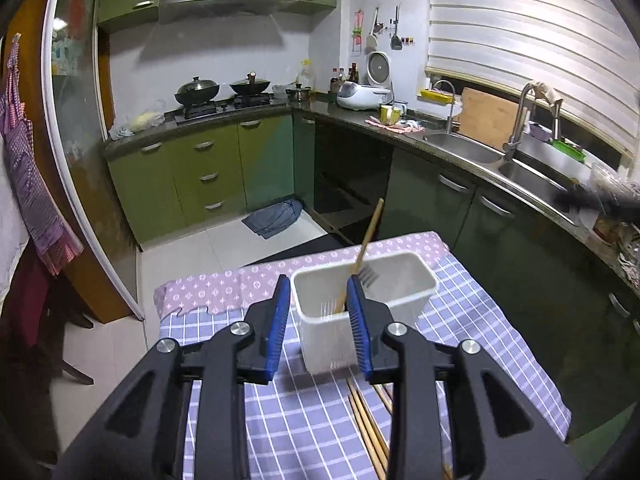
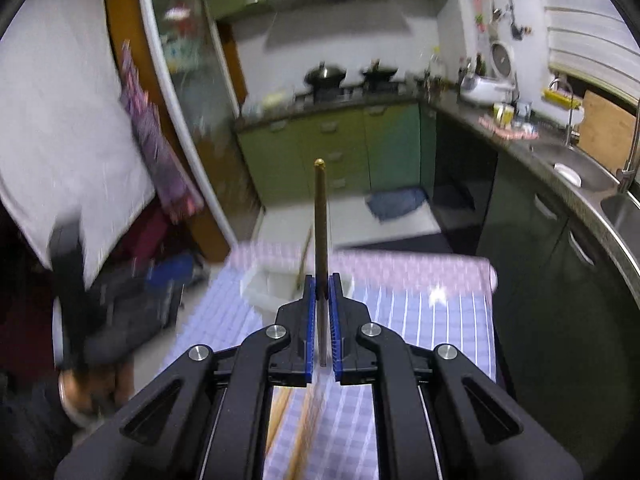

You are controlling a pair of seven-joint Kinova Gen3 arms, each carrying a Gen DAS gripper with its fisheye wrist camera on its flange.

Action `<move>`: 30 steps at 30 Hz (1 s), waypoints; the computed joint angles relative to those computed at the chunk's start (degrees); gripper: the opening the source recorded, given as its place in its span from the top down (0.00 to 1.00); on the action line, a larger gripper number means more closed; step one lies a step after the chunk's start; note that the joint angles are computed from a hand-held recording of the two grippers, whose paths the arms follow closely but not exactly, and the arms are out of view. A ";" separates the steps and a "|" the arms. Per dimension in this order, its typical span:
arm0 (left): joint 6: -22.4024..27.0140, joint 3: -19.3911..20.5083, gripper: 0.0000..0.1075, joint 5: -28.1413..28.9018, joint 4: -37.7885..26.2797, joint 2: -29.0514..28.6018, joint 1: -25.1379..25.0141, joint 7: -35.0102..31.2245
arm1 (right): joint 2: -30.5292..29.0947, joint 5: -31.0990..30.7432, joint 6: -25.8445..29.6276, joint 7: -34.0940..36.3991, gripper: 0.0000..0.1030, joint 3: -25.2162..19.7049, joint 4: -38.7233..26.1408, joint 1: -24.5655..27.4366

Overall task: Organize utensils
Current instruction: 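Lower the chopstick into the holder and open the right gripper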

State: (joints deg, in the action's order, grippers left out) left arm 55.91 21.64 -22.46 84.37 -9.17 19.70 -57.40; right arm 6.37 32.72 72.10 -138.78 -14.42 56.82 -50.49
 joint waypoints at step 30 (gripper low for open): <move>8.81 1.59 0.65 11.78 3.26 -1.82 -0.19 -2.76 | -1.59 -2.26 -3.89 -0.92 0.72 1.64 8.16 -1.38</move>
